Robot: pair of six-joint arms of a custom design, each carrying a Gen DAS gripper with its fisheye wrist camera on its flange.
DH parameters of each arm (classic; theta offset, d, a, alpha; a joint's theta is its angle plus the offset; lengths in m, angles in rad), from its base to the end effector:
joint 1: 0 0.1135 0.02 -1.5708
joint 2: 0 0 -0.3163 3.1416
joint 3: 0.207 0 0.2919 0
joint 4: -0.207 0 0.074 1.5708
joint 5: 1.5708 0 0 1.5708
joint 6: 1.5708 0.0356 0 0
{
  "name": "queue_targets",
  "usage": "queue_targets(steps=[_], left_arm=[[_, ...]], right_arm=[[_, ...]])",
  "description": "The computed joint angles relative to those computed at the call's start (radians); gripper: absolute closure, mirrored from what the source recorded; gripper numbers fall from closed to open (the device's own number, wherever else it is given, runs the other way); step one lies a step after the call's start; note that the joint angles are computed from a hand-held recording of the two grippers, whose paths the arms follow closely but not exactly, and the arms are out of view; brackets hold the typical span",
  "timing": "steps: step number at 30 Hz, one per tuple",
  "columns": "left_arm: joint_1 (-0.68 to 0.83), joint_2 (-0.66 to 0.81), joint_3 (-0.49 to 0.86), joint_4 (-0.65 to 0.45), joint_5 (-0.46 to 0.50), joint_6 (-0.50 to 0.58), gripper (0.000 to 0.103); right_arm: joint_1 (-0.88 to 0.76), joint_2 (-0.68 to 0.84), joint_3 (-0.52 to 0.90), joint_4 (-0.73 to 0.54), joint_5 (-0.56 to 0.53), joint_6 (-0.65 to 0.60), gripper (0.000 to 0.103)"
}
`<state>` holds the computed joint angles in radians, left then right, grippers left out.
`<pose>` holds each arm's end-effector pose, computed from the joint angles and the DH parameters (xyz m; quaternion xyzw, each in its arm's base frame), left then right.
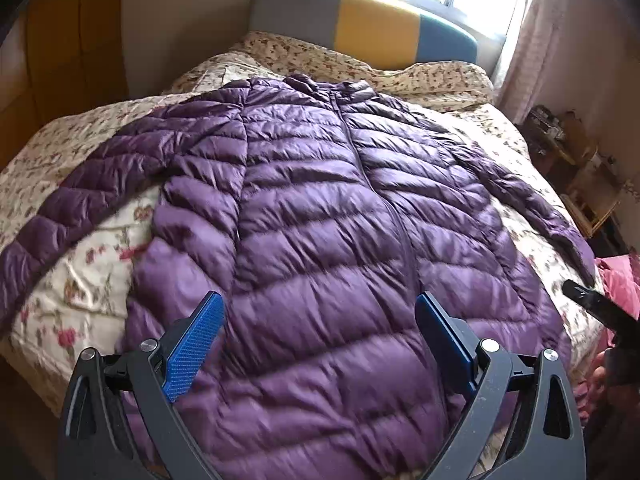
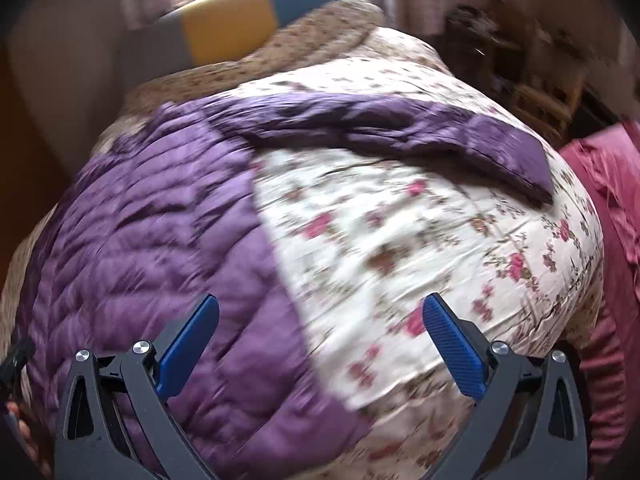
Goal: Fold large clothes
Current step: 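Reach the right tool to the jacket sleeve cuff and close on it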
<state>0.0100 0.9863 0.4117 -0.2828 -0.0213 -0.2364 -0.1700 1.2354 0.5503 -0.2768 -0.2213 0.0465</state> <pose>0.1896 0.0027 0.1895 -0.1188 0.9294 -0.0295 0.3481 0.2352 -0.0324 0.1887 0.0695 0.9462 0.0868 0.3039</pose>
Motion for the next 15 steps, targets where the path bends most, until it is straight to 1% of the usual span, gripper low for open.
queue_targets(steps=[4,7,12,15], left_arm=[[0.057,0.115,0.054,0.051,0.035,0.048,0.007],[0.087,0.205,0.093,0.090,0.065,0.069,0.007],[0.117,0.346,0.164,0.143,0.080,0.092,0.007],[0.130,0.415,0.205,0.165,0.083,0.098,0.007]], right_arm=[[-0.104,0.152,0.074,0.041,-0.021,0.024,0.006],[-0.203,0.260,0.138,0.071,-0.052,0.072,0.009],[-0.329,0.360,0.220,0.095,-0.105,0.151,0.014],[-0.388,0.438,0.291,0.097,-0.136,0.224,0.019]])
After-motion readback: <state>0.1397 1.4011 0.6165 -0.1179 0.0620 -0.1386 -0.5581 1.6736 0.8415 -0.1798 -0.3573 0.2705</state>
